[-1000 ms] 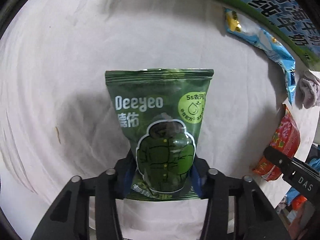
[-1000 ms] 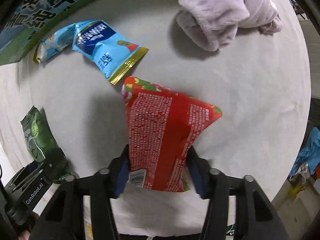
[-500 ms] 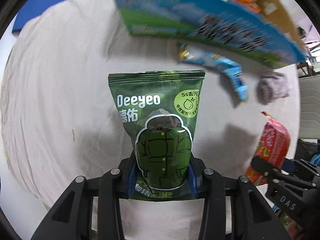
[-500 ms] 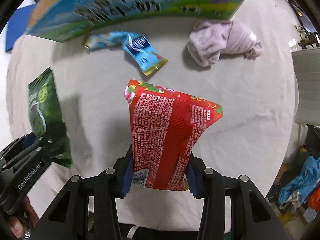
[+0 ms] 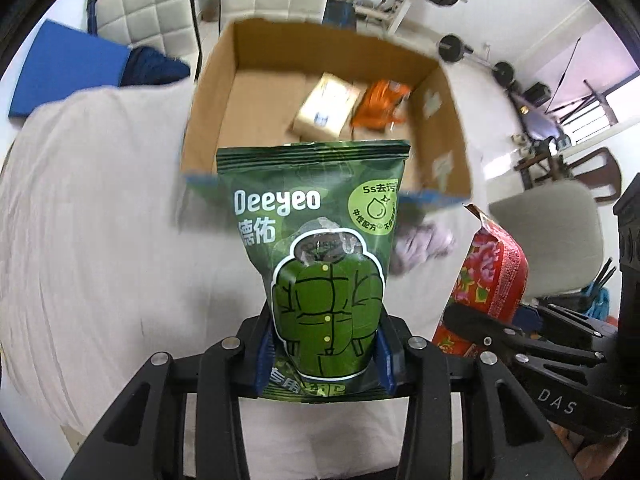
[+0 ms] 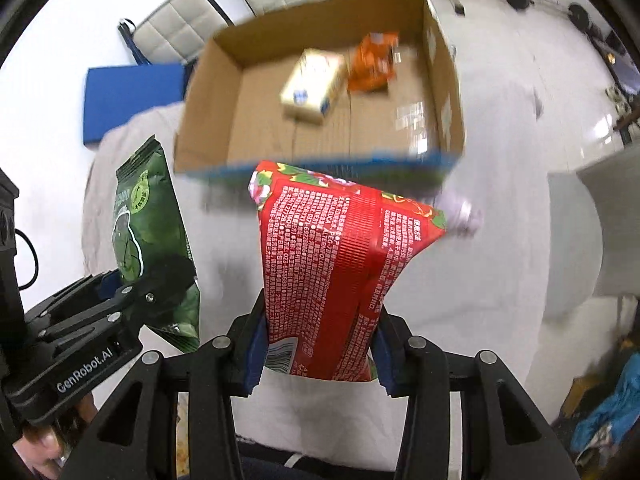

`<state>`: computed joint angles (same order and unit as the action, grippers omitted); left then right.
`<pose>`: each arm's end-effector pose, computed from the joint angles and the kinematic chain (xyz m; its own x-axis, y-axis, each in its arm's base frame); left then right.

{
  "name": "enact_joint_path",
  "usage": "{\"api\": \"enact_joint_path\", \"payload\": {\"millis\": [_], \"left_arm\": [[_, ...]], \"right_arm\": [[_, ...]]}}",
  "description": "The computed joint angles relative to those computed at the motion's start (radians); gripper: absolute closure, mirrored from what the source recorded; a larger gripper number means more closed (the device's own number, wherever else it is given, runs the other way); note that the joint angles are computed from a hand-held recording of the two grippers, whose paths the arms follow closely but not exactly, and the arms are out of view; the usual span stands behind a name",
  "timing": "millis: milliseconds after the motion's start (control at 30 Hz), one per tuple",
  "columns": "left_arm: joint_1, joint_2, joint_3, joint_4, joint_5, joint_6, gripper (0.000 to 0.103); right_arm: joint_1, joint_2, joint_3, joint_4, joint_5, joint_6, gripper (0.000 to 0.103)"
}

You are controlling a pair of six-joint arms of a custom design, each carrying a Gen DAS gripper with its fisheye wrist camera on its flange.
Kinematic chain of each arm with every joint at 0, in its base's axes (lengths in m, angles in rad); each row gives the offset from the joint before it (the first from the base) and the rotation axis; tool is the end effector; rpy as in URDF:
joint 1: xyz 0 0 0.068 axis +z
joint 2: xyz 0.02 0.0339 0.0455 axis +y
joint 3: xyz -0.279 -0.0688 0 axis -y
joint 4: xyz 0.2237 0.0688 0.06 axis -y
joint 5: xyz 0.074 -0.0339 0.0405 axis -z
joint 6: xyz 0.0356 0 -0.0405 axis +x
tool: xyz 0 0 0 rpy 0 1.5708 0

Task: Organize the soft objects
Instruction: 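Lower both bags into the box and open both tools to release them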

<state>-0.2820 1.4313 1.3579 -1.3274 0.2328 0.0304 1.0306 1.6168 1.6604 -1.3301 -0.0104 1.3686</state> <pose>0.2158 -0.0711 0.3261 -0.9368 0.3022 -0.1760 0.3369 0.9150 -0.2221 0.1460 0.2441 0.3567 -0.9407 0.3360 -0.0465 0.3111 0.9092 0.2768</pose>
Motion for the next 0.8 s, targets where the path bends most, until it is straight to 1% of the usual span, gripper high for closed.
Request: {"api": "enact_joint_path", "payload": {"millis": [33,67,100,133,167,200,233,267,400,467,567,633,800], "left_arm": [[-0.010,0.026,0.025,0.012,-0.005,-0.008,0.065],[-0.056,0.073,0.052,0.051,-0.017,-0.056,0.065],[-0.057,0.109,0.089,0.062,-0.028,-0.051,0.065],[-0.054,0.135,0.117,0.069,-0.041,-0.044,0.065],[-0.055,0.187,0.145,0.101,-0.055,-0.045,0.065],[-0.056,0.224,0.174,0.111,-0.065,-0.039,0.065],[-0.055,0.262,0.213,0.108,-0.072,-0.037,0.065],[-0.058,0.295,0.229,0.133,-0.084,-0.048,0.065],[-0.057,0.493,0.404,0.127,-0.120,-0.044,0.065],[-0.055,0.566,0.481,0.108,-0.138,-0.040,0.065],[-0.058,0.728,0.649,0.062,-0.167,-0.033,0.065],[-0.063,0.832,0.777,0.004,-0.182,-0.033,0.065],[-0.078,1.063,1.044,-0.098,-0.230,-0.022,0.065]], "right_arm": [[-0.037,0.012,0.041,-0.030,0.003,-0.042,0.057],[-0.076,0.026,0.076,-0.057,0.007,-0.084,0.057],[-0.121,0.043,0.116,-0.086,0.012,-0.128,0.057],[-0.163,0.046,0.118,-0.092,0.011,-0.173,0.057],[-0.199,0.072,0.148,-0.104,0.009,-0.208,0.057],[-0.232,0.086,0.162,-0.108,0.006,-0.235,0.057],[-0.287,0.115,0.163,-0.092,-0.008,-0.290,0.057],[-0.313,0.127,0.167,-0.090,-0.014,-0.313,0.057],[-0.426,0.208,0.182,-0.079,-0.053,-0.420,0.057],[-0.467,0.243,0.156,-0.051,-0.079,-0.458,0.057],[-0.516,0.300,0.112,-0.002,-0.116,-0.499,0.057],[-0.544,0.357,0.067,0.067,-0.143,-0.525,0.057],[-0.570,0.443,0.042,0.116,-0.168,-0.557,0.057]]}}
